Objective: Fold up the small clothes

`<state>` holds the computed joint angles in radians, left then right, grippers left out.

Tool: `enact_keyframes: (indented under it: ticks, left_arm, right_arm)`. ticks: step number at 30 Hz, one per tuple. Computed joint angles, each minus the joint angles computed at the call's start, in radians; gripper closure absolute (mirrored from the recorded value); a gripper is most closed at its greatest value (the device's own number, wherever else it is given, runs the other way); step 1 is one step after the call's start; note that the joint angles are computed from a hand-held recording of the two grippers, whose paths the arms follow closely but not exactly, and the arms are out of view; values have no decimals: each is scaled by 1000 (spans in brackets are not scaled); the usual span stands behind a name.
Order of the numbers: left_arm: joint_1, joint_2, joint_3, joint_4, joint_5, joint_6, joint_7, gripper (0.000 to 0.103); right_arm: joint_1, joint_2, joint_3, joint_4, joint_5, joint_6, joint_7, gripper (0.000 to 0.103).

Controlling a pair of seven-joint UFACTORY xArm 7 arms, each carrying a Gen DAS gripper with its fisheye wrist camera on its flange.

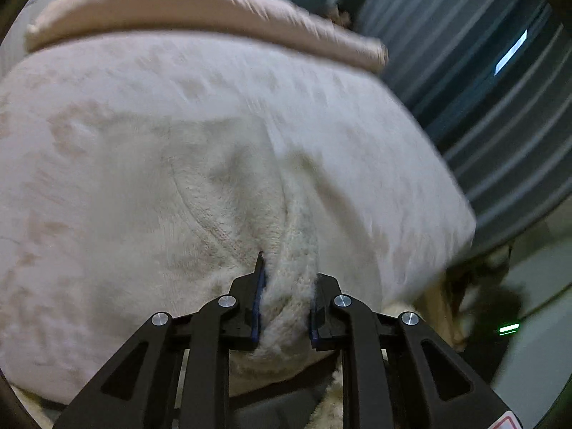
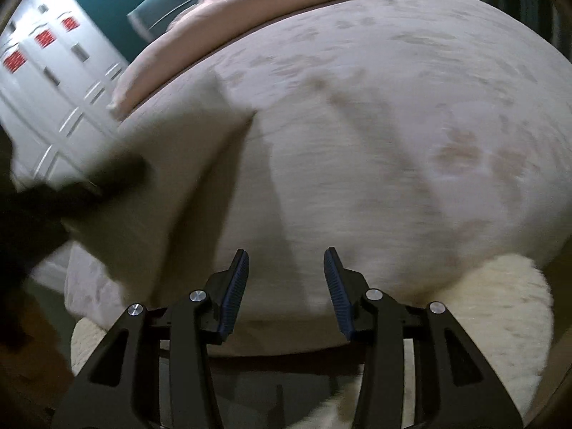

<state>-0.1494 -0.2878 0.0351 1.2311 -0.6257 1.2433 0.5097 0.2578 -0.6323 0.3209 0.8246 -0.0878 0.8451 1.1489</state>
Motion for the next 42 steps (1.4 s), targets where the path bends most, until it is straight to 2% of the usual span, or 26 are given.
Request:
enact_keyframes:
  ticks: [2, 4, 9, 11, 14, 15, 16, 18, 24, 28, 29, 30, 31, 32, 34, 36, 38, 40, 42]
  left_arm:
    - [-13, -2, -47, -62, 65, -35, -17, 88]
    - [-25, -13, -65, -111, 98, -75, -23, 87]
    - [-39, -39, -40, -84, 99, -76, -25, 80]
    - [-40, -62, -22, -78, 98, -73, 15, 73]
    - [-22, -112, 17, -86, 109, -31, 45, 50]
    - [-13, -129, 25, -99, 111, -31, 45, 45]
    - [-3, -155, 37, -117, 113, -29, 50, 44]
    - [18, -184, 44, -144, 154, -25, 56, 33]
    - [78, -211, 54, -234, 257, -36, 16, 33]
    - [89, -225, 33, -292, 325, -109, 32, 33]
    - [87, -227, 33, -304, 328, -128, 35, 33]
    - [86, -226, 36, -312, 328, -144, 38, 33]
    - [89, -223, 36, -315, 332, -153, 27, 33]
    - [88, -214, 40, -309, 330, -148, 21, 36]
    - [92, -194, 50, -284, 322, -129, 0, 50]
    - [97, -180, 60, -259, 315, -116, -4, 57]
    - [95, -173, 69, -243, 295, -103, 1, 58]
    - [95, -165, 68, -240, 284, -100, 3, 58]
    - [95, -160, 50, -248, 293, -105, -9, 59]
  right_arm:
    - [-1, -44, -14, -36, 8, 14, 6, 61]
    - [-5, -79, -22, -66, 17, 16, 14, 61]
    - [-14, -125, -38, -104, 46, -27, 22, 60]
    - [-5, -146, -59, -116, 68, -67, 6, 56]
    - [2, -131, -80, -110, 101, -159, -25, 46]
    - [3, -118, -82, -102, 110, -182, -34, 45]
    - [4, -109, -81, -97, 118, -200, -39, 42]
    - [12, -74, -86, -79, 138, -241, -57, 38]
    - [51, 73, -96, 4, 195, -257, -101, 35]
    - [70, 156, -106, 58, 222, -237, -127, 35]
    - [65, 186, -100, 83, 208, -229, -135, 37]
    - [63, 207, -98, 102, 197, -221, -146, 45]
    - [62, 225, -97, 121, 186, -208, -156, 70]
    - [57, 238, -92, 145, 165, -189, -164, 87]
    - [53, 200, -95, 130, 149, -251, -176, 89]
    - [56, 93, -114, 62, 160, -412, -191, 90]
    - [25, 1, -107, 14, 153, -471, -182, 90]
    - [-22, -78, -96, -23, 132, -425, -168, 90]
    - [-41, -127, -117, -88, 135, -288, -167, 90]
